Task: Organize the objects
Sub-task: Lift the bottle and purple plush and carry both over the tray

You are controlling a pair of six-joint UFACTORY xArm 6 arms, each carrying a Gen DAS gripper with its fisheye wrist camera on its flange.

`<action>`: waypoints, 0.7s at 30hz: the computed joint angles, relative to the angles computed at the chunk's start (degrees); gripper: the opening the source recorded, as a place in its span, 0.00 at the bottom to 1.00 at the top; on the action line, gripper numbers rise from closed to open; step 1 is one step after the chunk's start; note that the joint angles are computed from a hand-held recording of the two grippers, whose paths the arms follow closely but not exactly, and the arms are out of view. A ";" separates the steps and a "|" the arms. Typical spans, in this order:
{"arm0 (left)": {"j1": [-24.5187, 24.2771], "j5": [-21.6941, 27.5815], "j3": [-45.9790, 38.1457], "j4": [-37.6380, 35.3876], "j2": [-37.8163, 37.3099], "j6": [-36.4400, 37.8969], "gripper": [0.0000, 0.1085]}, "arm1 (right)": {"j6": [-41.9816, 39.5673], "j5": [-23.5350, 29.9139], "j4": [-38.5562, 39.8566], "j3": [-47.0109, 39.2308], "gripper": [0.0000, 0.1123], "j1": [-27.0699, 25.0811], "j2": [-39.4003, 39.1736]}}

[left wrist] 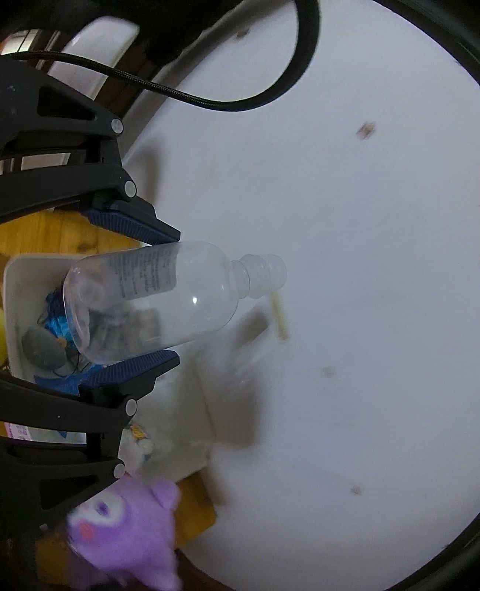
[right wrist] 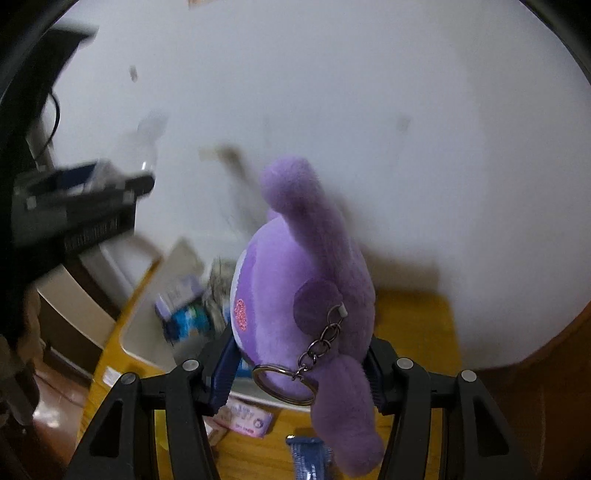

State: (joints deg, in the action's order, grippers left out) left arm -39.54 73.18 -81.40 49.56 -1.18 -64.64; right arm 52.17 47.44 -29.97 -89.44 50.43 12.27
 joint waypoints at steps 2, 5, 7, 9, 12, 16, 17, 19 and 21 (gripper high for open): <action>2.17 -3.17 0.61 -2.37 1.52 0.90 0.58 | -2.74 -0.97 3.62 -0.46 0.52 -0.75 3.02; 4.94 -8.16 1.88 -5.96 3.37 1.38 0.58 | -6.32 -1.04 8.62 -3.29 0.52 -1.71 7.91; 6.57 -10.73 1.82 -8.20 4.86 1.90 0.58 | -8.37 -0.87 11.17 -5.03 0.52 -2.08 10.59; 7.08 -12.63 2.28 -9.88 5.89 1.64 0.58 | -8.79 -0.94 11.22 -3.93 0.52 -1.92 10.67; 7.48 -14.78 2.81 -11.97 7.28 1.10 0.58 | -10.09 0.03 10.68 -6.73 0.52 -1.76 13.36; 8.23 -18.15 4.71 -14.53 7.90 1.13 0.58 | -7.46 4.96 4.17 -8.76 0.53 -0.64 14.76; 8.25 -18.58 4.77 -14.85 8.14 1.24 0.58 | -6.77 6.23 3.06 -9.01 0.53 -0.38 14.95; 8.26 -19.83 4.83 -16.03 8.83 1.94 0.58 | -7.29 5.15 4.38 -7.62 0.54 -0.51 14.32; 8.30 -20.37 4.34 -17.14 9.64 2.73 0.58 | -7.71 2.97 6.28 -5.25 0.57 -0.62 13.11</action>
State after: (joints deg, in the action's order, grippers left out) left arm -31.24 52.81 -77.06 32.42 8.46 -61.91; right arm 44.46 50.41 -23.69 -94.68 49.80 25.38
